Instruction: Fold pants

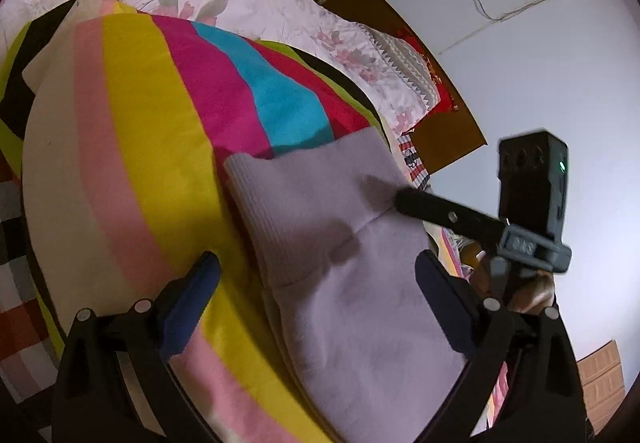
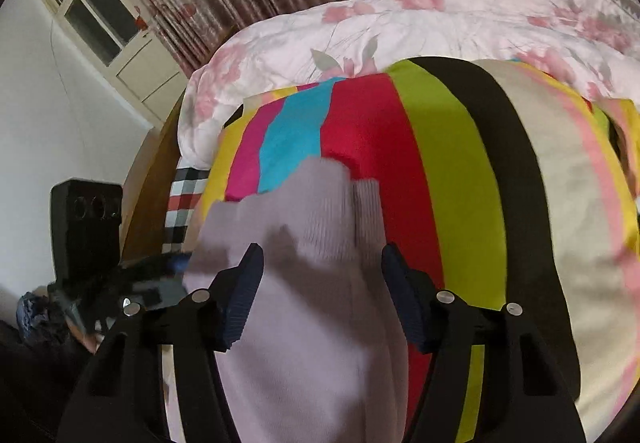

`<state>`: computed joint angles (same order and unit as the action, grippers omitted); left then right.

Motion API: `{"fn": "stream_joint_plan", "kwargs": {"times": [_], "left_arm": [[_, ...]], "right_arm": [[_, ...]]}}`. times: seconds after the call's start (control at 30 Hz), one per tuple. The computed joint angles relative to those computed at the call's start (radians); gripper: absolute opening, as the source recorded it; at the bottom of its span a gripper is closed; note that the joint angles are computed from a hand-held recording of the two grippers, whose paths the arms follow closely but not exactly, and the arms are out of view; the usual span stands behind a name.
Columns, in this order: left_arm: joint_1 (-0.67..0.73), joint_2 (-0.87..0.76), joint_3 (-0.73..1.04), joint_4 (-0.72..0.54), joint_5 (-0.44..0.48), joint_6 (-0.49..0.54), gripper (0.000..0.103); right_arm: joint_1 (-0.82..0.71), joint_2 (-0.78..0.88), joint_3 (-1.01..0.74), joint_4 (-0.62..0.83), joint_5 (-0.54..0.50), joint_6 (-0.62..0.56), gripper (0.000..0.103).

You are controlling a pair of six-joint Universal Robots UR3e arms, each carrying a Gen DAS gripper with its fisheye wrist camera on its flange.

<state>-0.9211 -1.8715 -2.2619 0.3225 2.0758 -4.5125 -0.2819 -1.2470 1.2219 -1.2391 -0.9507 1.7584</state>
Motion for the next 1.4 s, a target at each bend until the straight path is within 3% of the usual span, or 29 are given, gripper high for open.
{"fn": "stream_joint_plan", "kwargs": {"times": [0.13, 0.23, 0.33, 0.43, 0.5, 0.57, 0.6, 0.67, 0.73, 0.77, 0.83, 0.9, 1.03, 1.1, 1.17, 1.2, 1.27, 1.33, 1.4], "left_arm": [[-0.011, -0.034, 0.089, -0.066, 0.007, 0.041, 0.098], [-0.015, -0.054, 0.106, -0.079, 0.022, 0.041, 0.098], [-0.013, -0.088, 0.081, 0.010, 0.033, 0.007, 0.101], [-0.014, -0.082, 0.101, -0.036, 0.037, 0.005, 0.100], [-0.022, -0.069, 0.122, -0.094, 0.049, 0.013, 0.082], [-0.022, -0.048, 0.126, -0.155, 0.058, 0.005, 0.048], [-0.017, -0.044, 0.101, -0.119, 0.050, 0.009, 0.044], [-0.015, -0.024, 0.064, -0.072, 0.047, 0.013, 0.017], [-0.048, 0.035, 0.058, -0.095, 0.090, 0.018, 0.015], [-0.082, 0.060, 0.085, -0.139, 0.145, 0.035, 0.015], [-0.150, 0.102, 0.200, -0.372, 0.274, 0.063, 0.015], [-0.134, 0.122, 0.235, -0.494, 0.279, 0.065, 0.015], [0.011, 0.107, 0.104, -0.396, 0.086, 0.028, 0.017], [0.022, 0.063, 0.076, -0.322, 0.085, 0.034, 0.024], [0.010, 0.067, 0.097, -0.378, 0.113, 0.036, 0.039], [-0.004, 0.086, 0.129, -0.476, 0.139, 0.017, 0.046], [-0.023, 0.112, 0.205, -0.676, 0.185, -0.029, 0.071], [-0.075, 0.123, 0.331, -0.961, 0.278, -0.103, 0.088], [-0.104, 0.110, 0.402, -1.087, 0.327, -0.117, 0.089]], "right_arm": [[0.006, 0.027, -0.028, 0.010, -0.006, 0.006, 0.056], [0.006, 0.101, -0.098, 0.024, 0.002, 0.098, 0.048], [0.008, 0.104, -0.097, 0.068, 0.012, 0.056, 0.049], [0.010, 0.029, -0.019, 0.041, 0.006, -0.013, 0.041], [0.002, -0.027, 0.032, 0.012, 0.013, -0.044, 0.031], [-0.012, -0.063, 0.069, -0.016, 0.034, -0.059, 0.024], [-0.013, -0.080, 0.095, -0.042, 0.040, -0.055, 0.023], [-0.023, -0.143, 0.169, -0.095, 0.050, -0.061, 0.022], [-0.037, -0.189, 0.192, -0.079, 0.082, -0.095, 0.021], [-0.059, -0.208, 0.170, -0.009, 0.123, -0.137, 0.020], [-0.075, -0.204, 0.107, 0.100, 0.187, -0.186, 0.019], [-0.026, -0.193, 0.140, -0.031, 0.176, -0.089, 0.019], [0.085, -0.133, 0.314, -0.452, 0.063, 0.161, 0.019], [0.078, -0.106, 0.339, -0.492, 0.076, 0.192, 0.019], [0.066, -0.089, 0.330, -0.487, 0.090, 0.215, 0.025], [0.062, -0.092, 0.327, -0.474, 0.092, 0.214, 0.038], [0.056, -0.148, 0.364, -0.512, 0.074, 0.237, 0.058], [0.024, -0.266, 0.472, -0.610, 0.092, 0.242, 0.061], [-0.043, -0.382, 0.556, -0.580, 0.179, 0.162, 0.062]]}}
